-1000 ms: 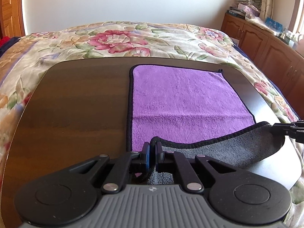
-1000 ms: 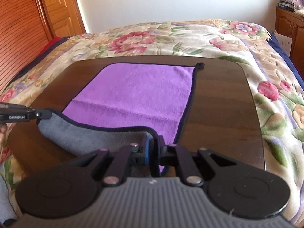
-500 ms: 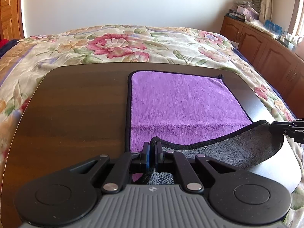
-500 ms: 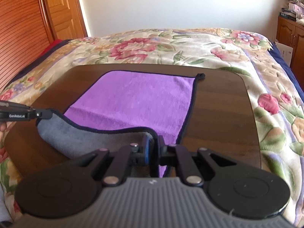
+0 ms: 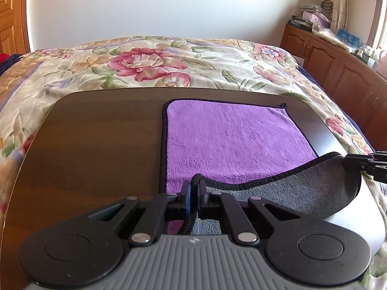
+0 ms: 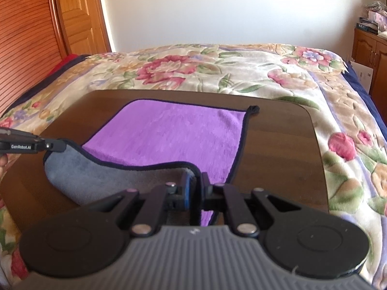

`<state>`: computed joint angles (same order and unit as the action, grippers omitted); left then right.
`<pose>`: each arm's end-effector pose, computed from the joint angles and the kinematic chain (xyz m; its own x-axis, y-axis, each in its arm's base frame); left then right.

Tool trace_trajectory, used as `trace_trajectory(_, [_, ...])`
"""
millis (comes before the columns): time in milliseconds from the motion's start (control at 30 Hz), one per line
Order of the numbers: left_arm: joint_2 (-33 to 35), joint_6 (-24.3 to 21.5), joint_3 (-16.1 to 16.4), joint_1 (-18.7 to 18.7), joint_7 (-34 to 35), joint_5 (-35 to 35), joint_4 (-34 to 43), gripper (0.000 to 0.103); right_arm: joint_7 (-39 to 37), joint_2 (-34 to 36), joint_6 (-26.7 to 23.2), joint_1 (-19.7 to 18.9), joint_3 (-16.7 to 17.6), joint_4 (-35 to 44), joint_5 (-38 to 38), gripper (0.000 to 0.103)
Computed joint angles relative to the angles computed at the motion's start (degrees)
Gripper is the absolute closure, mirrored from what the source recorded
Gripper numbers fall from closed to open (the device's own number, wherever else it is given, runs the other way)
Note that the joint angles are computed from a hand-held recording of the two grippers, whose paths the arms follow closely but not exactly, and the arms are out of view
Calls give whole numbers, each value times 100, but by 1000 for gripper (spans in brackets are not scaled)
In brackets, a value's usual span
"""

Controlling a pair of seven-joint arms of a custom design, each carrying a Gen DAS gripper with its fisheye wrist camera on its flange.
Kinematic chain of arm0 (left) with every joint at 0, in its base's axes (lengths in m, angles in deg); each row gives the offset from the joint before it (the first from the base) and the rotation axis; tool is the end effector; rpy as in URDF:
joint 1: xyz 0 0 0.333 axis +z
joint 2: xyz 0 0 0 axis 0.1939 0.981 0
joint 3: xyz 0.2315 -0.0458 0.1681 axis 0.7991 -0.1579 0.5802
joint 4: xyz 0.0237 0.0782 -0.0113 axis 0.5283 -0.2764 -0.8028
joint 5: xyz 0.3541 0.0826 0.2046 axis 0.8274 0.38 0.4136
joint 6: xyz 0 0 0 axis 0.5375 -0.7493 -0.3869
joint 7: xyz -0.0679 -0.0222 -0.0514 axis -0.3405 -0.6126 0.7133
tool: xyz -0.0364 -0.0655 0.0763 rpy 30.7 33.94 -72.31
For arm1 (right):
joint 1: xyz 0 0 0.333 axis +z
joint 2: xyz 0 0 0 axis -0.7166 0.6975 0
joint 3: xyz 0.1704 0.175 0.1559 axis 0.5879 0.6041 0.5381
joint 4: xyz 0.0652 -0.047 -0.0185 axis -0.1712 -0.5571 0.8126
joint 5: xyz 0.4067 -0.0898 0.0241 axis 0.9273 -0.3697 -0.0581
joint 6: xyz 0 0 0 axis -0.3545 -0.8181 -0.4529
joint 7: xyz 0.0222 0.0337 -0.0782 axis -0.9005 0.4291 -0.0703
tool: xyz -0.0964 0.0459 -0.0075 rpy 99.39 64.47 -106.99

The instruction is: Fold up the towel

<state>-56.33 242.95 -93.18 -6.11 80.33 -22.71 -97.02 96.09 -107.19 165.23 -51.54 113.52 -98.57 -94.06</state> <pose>0.5127 -0.2401 0.3848 -0.6463 -0.7542 0.1160 -0.5870 0.3943 -0.7071 0.3283 0.1773 0.3768 -0.1713 -0.9805 -0.0961 -0.5941 0.1806 -0.7839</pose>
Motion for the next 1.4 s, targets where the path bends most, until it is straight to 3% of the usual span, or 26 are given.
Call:
trace_trajectory(500, [296, 36, -176, 134, -31, 129, 331, 101, -310, 223, 398, -560, 252, 122, 51, 94])
trace_trajectory(933, [115, -287, -122, 159, -134, 118, 346, 101, -674, 59, 427, -273, 25, 42, 393, 94])
trace_trajectory(1400, [386, -182, -195, 197, -283, 317, 672, 101, -828, 159, 679, -715, 332, 141, 547, 94])
